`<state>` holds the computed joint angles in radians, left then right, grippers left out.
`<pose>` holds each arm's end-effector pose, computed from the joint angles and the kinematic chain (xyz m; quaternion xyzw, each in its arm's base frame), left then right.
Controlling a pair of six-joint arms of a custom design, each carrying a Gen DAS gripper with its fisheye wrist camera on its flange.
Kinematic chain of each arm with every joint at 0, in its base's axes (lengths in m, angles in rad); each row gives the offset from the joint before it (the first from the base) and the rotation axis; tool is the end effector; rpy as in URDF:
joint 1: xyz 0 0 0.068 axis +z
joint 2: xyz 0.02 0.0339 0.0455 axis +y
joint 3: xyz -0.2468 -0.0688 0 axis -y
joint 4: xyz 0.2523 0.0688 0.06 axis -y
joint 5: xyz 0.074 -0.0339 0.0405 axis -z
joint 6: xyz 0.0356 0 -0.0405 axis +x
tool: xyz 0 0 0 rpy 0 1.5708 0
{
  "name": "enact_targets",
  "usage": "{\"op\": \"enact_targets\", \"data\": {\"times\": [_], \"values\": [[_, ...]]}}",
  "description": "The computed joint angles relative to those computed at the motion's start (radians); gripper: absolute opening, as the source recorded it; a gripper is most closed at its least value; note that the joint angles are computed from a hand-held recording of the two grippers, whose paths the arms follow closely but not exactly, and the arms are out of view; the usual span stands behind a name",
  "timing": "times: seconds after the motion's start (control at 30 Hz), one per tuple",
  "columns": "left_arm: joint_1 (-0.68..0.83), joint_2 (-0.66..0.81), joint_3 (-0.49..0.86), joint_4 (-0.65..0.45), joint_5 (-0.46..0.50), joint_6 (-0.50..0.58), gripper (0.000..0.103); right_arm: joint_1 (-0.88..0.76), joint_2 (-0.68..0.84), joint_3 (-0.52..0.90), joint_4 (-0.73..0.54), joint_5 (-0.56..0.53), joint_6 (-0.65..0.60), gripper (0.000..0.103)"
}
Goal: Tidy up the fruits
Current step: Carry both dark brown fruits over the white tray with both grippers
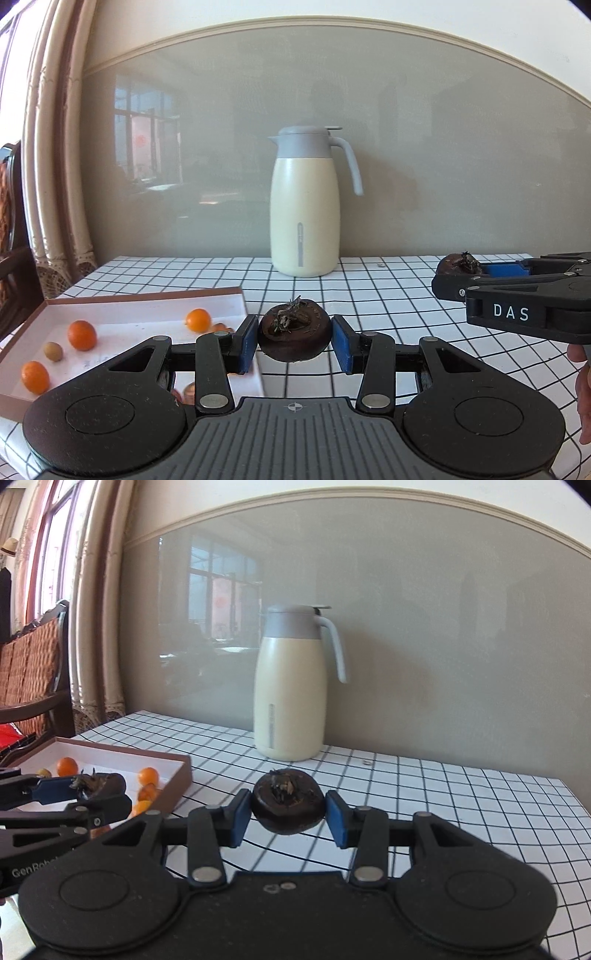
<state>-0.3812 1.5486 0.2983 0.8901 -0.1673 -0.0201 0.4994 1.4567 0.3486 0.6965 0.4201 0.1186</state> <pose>0.2371 -0.0886 0.1012 0.1004 0.8147 -0.0457 0.5693 0.2315 0.1098 0.1171 -0.0427 0.8251 -0.0033 0.5633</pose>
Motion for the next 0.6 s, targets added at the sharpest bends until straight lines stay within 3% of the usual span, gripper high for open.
{"op": "enact_targets", "data": {"times": [0.6], "values": [[0.226,-0.094,-0.080,0.026,0.103,0.039,0.043,0.147,0.147,0.139,0.042,0.034,-0.029,0.035]]}}
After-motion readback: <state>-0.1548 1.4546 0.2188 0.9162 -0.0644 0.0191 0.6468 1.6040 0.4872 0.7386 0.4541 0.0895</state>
